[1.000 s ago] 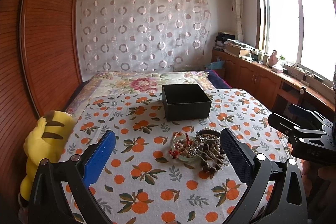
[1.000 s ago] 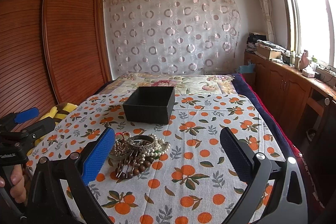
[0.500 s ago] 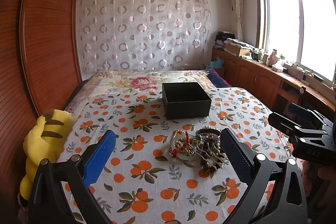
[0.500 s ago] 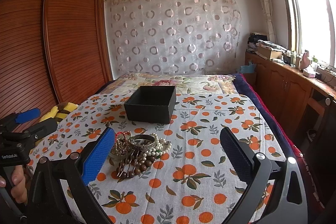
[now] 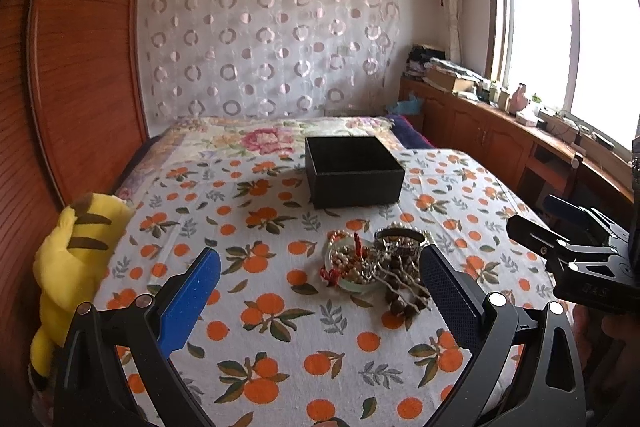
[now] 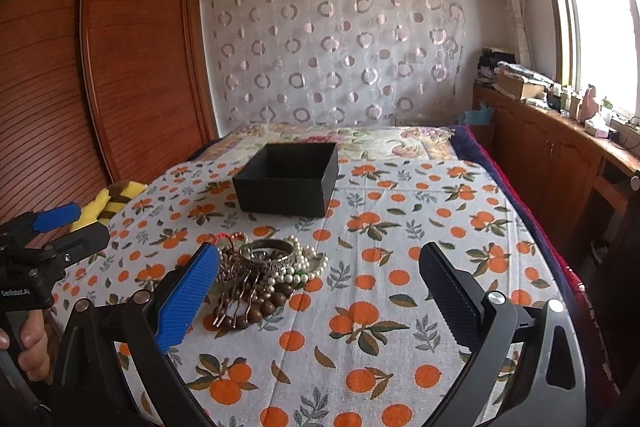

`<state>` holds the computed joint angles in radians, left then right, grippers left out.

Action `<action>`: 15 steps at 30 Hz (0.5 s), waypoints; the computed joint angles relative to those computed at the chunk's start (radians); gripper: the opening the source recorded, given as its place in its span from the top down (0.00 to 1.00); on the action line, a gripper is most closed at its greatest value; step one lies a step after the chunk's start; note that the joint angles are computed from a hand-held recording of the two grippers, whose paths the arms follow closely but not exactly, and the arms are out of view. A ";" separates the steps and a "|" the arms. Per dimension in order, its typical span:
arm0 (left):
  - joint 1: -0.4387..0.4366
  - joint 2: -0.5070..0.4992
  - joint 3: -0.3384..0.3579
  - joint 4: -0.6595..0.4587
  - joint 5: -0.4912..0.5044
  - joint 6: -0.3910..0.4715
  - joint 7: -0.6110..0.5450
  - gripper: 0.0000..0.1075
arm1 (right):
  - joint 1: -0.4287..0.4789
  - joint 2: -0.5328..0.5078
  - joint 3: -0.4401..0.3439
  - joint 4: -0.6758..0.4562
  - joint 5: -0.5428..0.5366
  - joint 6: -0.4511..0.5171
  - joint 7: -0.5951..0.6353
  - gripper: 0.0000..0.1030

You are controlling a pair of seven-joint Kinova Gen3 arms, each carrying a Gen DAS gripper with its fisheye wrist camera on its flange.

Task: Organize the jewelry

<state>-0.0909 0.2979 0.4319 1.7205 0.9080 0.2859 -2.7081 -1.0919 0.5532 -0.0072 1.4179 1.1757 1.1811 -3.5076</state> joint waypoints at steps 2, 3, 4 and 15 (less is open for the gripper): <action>0.028 0.016 -0.036 -0.024 -0.046 0.029 0.044 0.10 | 0.014 -0.003 -0.004 0.016 0.001 -0.033 -0.001 0.02; 0.035 0.028 -0.047 -0.040 -0.066 0.048 0.059 0.10 | 0.022 -0.005 -0.007 0.024 0.002 -0.055 0.002 0.02; 0.042 0.039 -0.054 -0.049 -0.081 0.059 0.071 0.10 | 0.030 -0.006 -0.009 0.031 0.001 -0.074 0.003 0.02; 0.022 0.106 -0.017 -0.096 -0.126 0.089 0.080 0.10 | 0.092 0.023 0.007 0.031 -0.058 -0.217 0.111 0.21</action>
